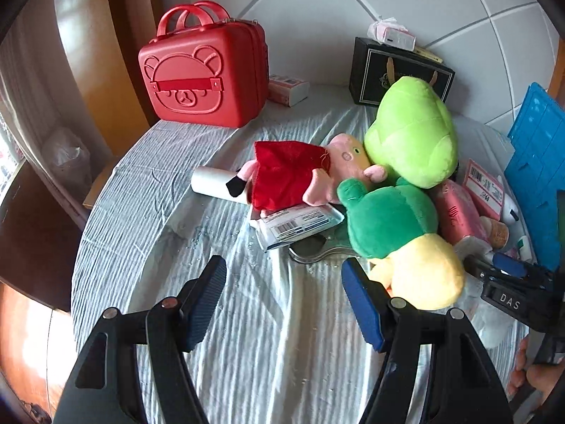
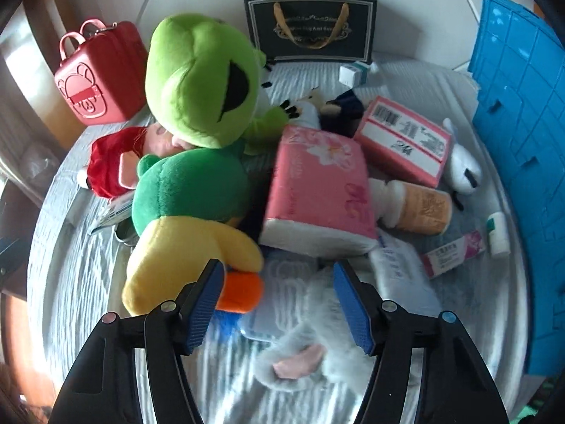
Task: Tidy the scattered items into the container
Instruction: 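Grasp the green-and-yellow duck plush with the left tool while the right tool grasps the grey fluffy plush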
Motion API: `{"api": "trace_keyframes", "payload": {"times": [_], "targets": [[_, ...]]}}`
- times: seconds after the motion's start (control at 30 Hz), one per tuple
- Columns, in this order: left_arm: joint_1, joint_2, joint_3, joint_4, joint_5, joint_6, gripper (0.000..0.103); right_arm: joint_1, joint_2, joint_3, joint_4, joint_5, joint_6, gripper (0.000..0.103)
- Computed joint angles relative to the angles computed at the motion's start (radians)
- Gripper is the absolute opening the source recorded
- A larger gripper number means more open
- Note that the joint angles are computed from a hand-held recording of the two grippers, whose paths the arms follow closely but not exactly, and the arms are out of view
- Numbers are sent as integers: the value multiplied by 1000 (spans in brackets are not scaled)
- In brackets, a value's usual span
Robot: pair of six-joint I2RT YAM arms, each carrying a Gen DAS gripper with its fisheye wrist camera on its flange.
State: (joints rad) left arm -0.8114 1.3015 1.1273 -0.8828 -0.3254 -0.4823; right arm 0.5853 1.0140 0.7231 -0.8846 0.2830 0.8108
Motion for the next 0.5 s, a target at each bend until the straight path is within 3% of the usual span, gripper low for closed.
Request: {"api": "trace_keyframes", "payload": {"times": [0.07,0.27,0.37,0.5], "targets": [[63,-15,-30,26,39,65,67,85,83,43,42,-4,58,64],[213,-78,-81,42,101,167,67,263,299,104,296,-184,125,64],[253,-108,-100,43,128,195,67,316,294,111,277,-162,158,64],[212,-117,-125,33,158,146,67,354,139,100,83,-35,222,66]]}}
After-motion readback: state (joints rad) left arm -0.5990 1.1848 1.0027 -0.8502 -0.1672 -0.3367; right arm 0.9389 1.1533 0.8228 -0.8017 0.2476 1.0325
